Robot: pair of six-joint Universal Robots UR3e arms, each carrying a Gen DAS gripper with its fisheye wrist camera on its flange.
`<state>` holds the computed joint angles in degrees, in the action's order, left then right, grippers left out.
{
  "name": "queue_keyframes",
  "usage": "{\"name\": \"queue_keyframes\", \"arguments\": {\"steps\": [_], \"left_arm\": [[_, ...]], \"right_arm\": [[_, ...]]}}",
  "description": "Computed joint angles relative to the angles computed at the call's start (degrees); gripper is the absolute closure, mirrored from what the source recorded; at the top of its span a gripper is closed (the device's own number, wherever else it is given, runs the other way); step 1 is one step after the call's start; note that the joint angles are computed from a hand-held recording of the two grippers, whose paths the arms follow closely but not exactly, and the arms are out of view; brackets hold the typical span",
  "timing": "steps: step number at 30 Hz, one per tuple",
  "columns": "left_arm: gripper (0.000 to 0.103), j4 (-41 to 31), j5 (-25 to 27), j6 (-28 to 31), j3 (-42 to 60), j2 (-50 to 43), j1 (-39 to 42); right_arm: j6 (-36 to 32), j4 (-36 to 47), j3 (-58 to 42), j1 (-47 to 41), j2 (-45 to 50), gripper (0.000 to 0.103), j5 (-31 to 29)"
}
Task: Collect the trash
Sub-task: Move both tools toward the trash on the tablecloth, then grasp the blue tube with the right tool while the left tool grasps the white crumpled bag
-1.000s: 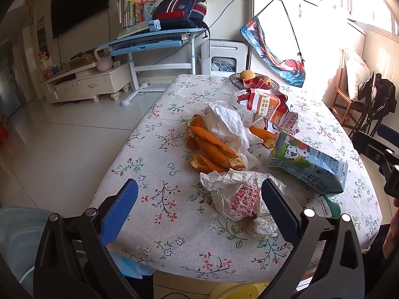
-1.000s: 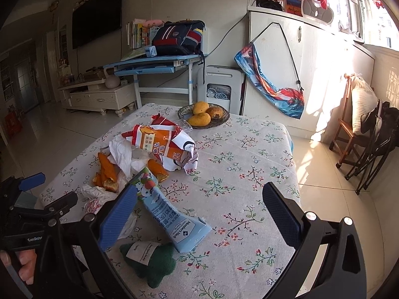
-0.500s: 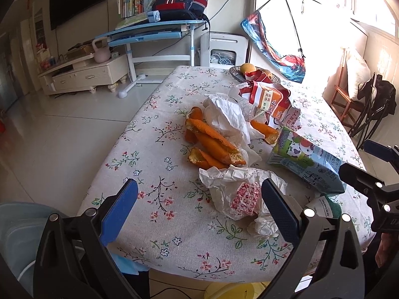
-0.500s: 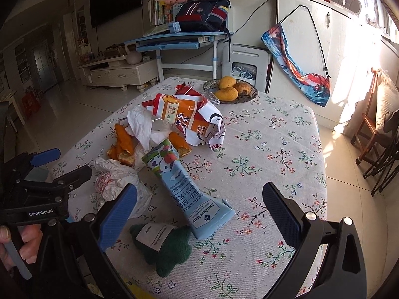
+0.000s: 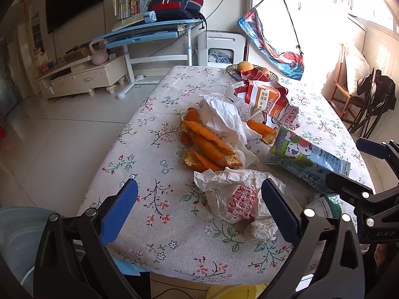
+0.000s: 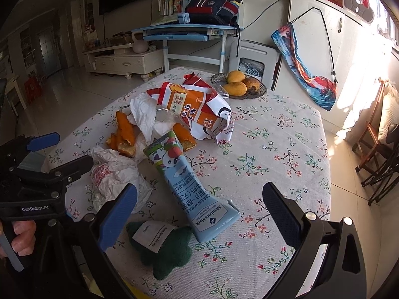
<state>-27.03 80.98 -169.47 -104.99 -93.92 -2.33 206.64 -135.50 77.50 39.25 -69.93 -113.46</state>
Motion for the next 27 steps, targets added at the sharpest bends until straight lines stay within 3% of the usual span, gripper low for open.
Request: {"name": "queue_keyframes", "arguments": {"steps": [27], "left_arm": [[0.007,-1.7,0.8,0.7,2.6,-2.2,-2.2]], "right_arm": [[-3.4,1.0,-1.9,-0.9,1.3,0.006,1.0]]}}
